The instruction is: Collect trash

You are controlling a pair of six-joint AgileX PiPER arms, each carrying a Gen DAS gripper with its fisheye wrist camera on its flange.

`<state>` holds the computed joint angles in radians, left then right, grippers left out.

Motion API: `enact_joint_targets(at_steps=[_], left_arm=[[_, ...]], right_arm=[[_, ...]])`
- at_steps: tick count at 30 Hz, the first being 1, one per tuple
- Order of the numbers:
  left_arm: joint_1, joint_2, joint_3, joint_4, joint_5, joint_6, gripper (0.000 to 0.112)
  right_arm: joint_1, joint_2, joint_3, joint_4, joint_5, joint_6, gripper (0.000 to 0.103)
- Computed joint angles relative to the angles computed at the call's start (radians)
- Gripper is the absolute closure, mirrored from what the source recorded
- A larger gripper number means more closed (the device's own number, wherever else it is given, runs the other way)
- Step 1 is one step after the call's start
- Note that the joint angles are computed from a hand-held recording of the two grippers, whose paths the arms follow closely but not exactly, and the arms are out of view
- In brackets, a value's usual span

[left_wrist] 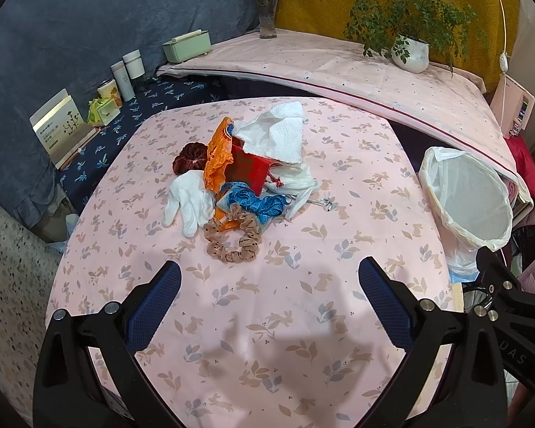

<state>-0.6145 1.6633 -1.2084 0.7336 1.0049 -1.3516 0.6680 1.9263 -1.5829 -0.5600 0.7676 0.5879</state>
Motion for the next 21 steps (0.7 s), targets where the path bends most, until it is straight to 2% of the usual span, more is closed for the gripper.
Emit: enact_joint_targets(at_steps=[7,21], left_arm=[[0.001,-0.001,0.001,-0.001,-0.002,0.001,0.017],[0.0,0.0,0.0,0.0,-0.001,0.001,0.017]], right_arm=[[0.021,0.008,0.011,-0.027,-0.004,0.043,0.007],[-0.006,-0.004,0.013,-0.011,-0.01,0.009,0.007]])
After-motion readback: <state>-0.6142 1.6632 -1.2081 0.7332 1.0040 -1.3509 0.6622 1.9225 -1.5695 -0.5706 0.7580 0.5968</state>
